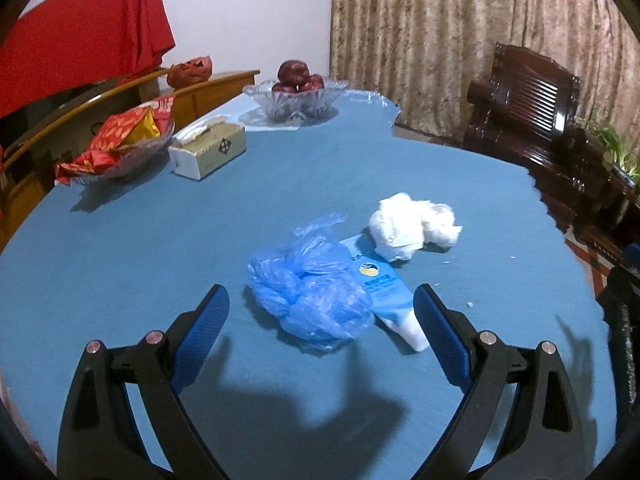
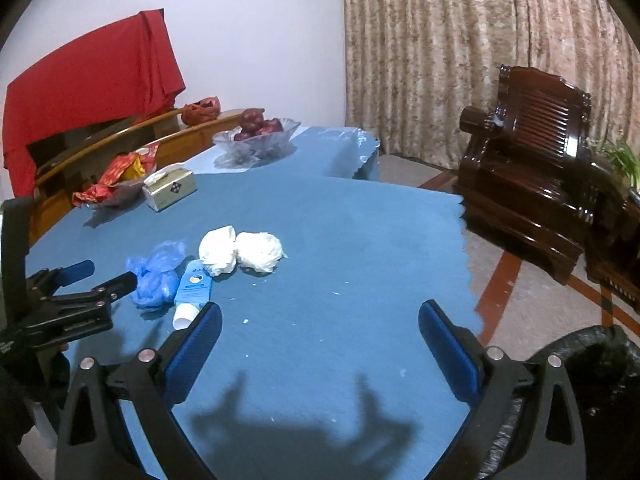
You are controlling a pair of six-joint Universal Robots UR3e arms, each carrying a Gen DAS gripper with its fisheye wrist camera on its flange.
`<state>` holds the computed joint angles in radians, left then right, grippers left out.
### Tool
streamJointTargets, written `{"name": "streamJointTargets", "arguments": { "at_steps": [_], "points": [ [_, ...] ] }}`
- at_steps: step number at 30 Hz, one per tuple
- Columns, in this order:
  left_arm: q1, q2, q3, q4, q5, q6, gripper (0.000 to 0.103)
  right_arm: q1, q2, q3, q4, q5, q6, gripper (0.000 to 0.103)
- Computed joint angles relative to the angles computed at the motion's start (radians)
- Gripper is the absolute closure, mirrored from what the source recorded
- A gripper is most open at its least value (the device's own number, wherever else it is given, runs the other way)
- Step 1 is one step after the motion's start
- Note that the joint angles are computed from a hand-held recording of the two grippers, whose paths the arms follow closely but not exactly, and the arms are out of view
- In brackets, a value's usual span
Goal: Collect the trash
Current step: 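Move both open tools back over the table, then grasp the blue plastic bag with the left tool while the right grasps the blue hand-cream tube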
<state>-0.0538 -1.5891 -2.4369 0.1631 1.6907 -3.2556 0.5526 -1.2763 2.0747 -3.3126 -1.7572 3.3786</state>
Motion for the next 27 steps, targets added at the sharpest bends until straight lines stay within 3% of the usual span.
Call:
{"name": "streamJointTargets", "arguments": {
  "at_steps": [11, 17, 19, 22, 27],
  "points": [
    [0.063, -0.176, 0.081, 0.014, -0.041, 0.034, 0.013, 0.015, 0.151, -0.141, 0.041, 0.030, 0.013, 0.008],
    [0.109, -0.198, 0.098, -0.027, -0.124, 0.041, 0.034, 0.016, 0.192, -0.186, 0.060, 0.036, 0.011, 0.008],
    [0.119, -0.193, 0.090, -0.029, -0.156, 0.047, 0.047, 0.021, 0.207, -0.207, 0.072, 0.037, 0.014, 0.008],
    [0.136, -0.169, 0.057, -0.015, -0.192, 0.050, 0.056, 0.033, 0.225, -0.238, 0.090, 0.040, 0.015, 0.008],
    [0.180, -0.103, -0.005, -0.007, -0.225, 0.056, 0.061, 0.065, 0.274, -0.325, 0.129, 0.045, 0.013, 0.008]
  ]
}}
